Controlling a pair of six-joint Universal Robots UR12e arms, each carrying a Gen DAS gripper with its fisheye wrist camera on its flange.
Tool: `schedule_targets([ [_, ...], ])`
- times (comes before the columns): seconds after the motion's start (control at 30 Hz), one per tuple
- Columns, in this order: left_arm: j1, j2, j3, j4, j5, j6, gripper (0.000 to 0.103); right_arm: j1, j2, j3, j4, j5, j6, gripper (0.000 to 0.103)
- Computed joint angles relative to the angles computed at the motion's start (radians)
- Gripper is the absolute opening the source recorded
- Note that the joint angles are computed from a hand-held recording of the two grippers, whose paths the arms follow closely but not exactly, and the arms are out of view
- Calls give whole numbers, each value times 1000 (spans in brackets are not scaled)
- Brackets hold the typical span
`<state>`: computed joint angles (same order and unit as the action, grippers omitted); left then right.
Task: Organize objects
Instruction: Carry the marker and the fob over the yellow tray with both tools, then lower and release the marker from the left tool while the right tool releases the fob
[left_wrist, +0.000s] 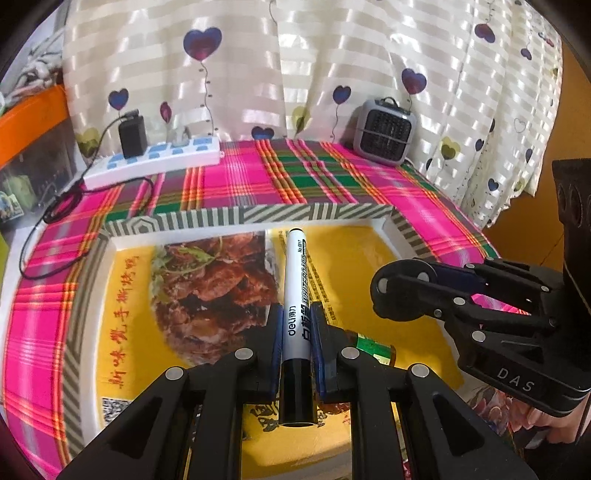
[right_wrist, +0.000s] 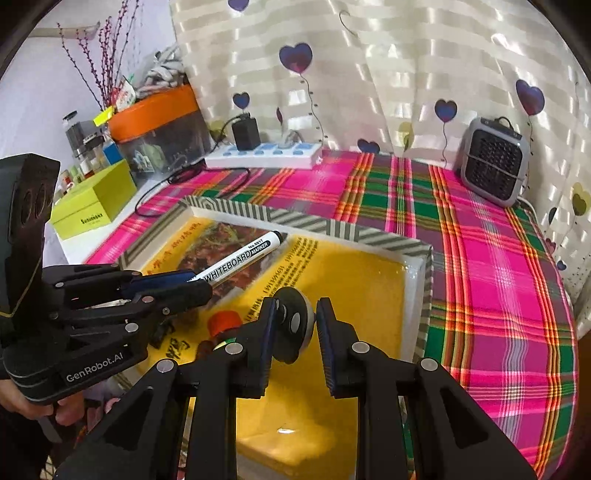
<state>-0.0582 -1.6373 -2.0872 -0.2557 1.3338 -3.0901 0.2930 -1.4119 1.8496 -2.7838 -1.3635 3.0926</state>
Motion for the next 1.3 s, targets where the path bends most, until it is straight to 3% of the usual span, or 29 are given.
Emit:
schedule_targets([
  [0.6,-10,-28,20,-41,26,-5,14,5,24,-28,96,-44,-4,0],
  [1.1,-7,-33,26,-56,31,-21,14,5,26,-27,101,-47,8,0],
  [1.3,0,-27,22,-50,12,-25,14,-3,18,-17,63,-29,31,0],
])
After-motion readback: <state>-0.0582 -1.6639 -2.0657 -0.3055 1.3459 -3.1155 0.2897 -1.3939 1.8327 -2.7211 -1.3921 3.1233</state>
